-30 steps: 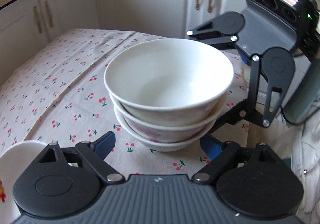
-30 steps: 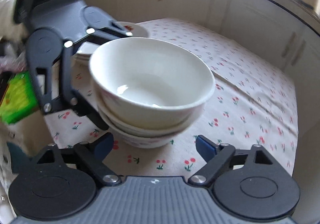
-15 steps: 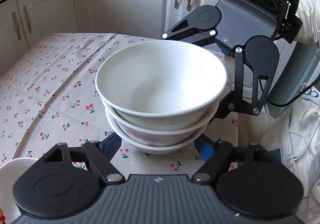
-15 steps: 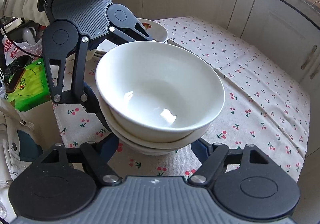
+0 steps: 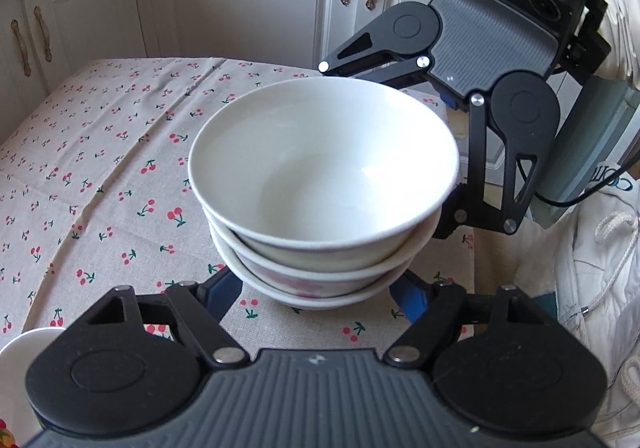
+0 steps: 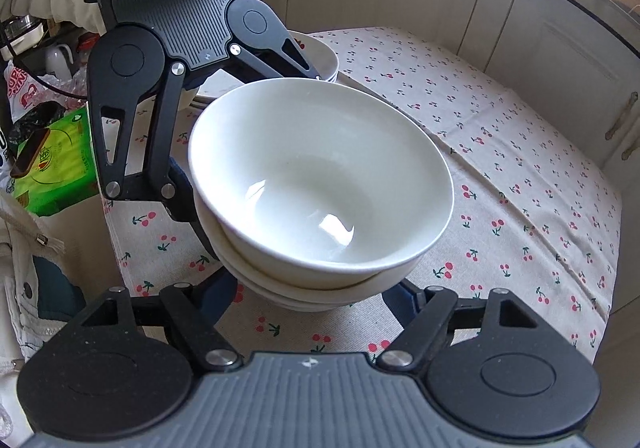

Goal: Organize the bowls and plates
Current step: 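Lift the bowl stack with both grippers and carry it over the plate stack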

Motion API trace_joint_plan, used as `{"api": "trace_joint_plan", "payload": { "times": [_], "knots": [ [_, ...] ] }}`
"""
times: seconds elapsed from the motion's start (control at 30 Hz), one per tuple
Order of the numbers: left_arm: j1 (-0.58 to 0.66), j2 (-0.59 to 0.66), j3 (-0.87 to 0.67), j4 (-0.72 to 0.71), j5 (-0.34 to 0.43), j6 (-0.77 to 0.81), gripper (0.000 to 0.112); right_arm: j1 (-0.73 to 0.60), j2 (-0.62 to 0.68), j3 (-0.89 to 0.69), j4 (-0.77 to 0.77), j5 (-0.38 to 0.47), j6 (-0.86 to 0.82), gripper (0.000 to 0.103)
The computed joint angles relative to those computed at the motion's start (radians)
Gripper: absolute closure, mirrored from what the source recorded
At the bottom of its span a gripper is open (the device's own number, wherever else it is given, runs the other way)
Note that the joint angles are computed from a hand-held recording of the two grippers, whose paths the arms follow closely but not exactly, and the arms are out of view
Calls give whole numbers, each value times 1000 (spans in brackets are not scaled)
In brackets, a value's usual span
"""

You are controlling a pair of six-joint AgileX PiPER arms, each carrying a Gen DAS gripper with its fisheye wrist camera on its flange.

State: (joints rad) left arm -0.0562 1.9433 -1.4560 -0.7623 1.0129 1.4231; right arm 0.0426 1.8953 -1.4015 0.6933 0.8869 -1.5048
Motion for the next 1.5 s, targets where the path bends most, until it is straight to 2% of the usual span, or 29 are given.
{"api": "trace_joint_plan", "payload": {
  "times": [0.33, 0.83, 1.17, 1.5],
  "knots": [
    [-5, -29, 42, -7, -26, 11, 33, 21, -7, -6, -40, -9, 39, 21],
    [41, -123, 82, -38, -4, 19, 33, 49, -55, -53, -91, 35, 89, 21],
    [174, -220, 133, -65, 7, 95, 33, 166, -61, -133, -135, 11, 140, 21],
    [341, -269, 148, -69, 22, 137, 33, 305, 87, -386, -174, 54, 201, 21]
  ]
}}
